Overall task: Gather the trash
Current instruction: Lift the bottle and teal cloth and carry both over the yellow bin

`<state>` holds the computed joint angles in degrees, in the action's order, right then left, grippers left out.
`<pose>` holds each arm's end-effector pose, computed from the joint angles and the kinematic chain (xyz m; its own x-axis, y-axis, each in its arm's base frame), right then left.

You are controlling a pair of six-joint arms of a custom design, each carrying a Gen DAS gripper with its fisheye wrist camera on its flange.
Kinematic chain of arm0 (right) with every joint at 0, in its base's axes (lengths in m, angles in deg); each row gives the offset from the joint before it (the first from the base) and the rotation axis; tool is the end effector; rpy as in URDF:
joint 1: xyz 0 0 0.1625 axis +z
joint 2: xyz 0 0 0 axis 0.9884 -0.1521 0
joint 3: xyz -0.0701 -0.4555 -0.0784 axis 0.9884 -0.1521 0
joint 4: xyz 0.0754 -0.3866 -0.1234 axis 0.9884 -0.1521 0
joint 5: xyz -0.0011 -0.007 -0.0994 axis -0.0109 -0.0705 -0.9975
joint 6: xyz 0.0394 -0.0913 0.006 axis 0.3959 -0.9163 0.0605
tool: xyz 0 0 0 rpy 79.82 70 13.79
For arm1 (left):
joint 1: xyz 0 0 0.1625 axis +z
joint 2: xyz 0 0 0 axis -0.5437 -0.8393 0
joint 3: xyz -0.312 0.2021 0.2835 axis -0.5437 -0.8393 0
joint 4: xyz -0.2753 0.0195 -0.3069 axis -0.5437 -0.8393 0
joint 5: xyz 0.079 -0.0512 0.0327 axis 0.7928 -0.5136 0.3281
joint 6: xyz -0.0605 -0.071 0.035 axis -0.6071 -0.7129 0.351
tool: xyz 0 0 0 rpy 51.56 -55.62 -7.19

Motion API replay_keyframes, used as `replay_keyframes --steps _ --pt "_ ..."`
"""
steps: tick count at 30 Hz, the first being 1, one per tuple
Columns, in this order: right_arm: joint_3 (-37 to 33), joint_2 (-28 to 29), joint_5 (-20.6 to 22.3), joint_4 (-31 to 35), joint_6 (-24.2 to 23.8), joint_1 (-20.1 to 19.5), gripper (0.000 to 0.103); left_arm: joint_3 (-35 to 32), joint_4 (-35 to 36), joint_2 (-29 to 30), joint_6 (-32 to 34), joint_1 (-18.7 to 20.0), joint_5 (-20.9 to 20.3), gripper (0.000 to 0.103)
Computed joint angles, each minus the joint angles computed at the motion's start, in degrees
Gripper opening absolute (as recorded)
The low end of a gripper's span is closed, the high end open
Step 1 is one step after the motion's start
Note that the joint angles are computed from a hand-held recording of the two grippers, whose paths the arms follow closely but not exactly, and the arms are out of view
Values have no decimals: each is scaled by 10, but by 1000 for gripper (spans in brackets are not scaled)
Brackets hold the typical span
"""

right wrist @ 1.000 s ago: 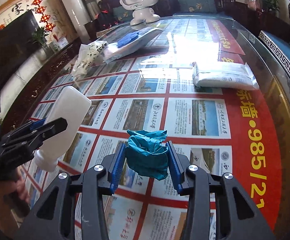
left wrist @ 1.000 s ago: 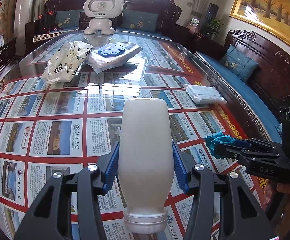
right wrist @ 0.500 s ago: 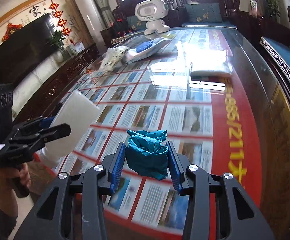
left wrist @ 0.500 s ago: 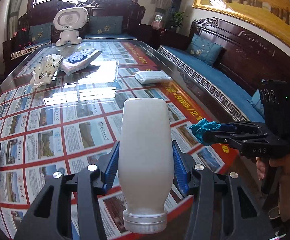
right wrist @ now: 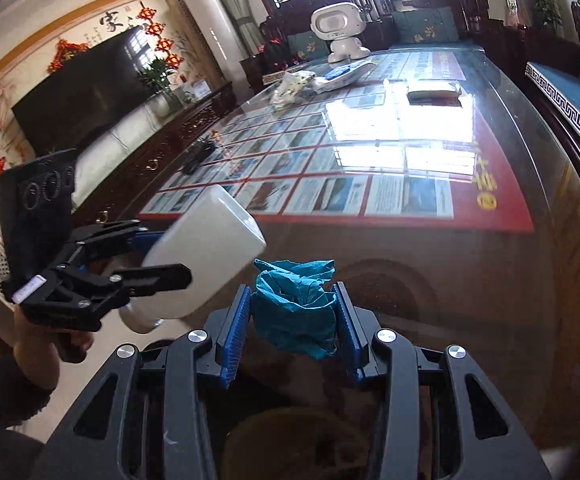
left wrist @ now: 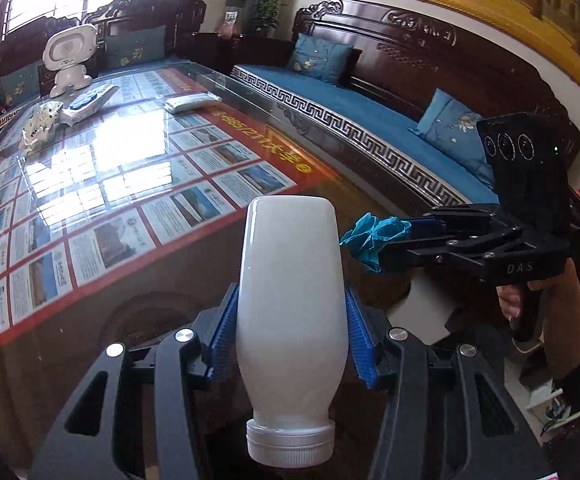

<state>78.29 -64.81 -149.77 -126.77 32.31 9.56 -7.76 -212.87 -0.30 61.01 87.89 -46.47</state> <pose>0.1405 -0.7311 0.2972 -0.8034 -0.5190 0.2919 -0.5949 0.7204 -0.3565 -0.3082 -0.7358 0.1290 -0.7064 0.5735 -0.4148 0.6999 0.6530 -0.2892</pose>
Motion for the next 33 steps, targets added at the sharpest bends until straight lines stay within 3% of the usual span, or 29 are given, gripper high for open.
replay_keyframes --steps 8,18,26,33 --pt "183 -95 -3 -89 -18 -16 41 157 -84 -50 -12 -31 -2 50" --pt "331 -123 4 -171 5 -69 41 313 -195 -53 -56 -48 2 50" --pt "376 -95 -41 -263 28 -84 41 361 -224 -40 -97 -26 -11 50" --pt "389 -81 -89 -306 5 -78 43 361 -221 -30 -101 -18 -17 50"
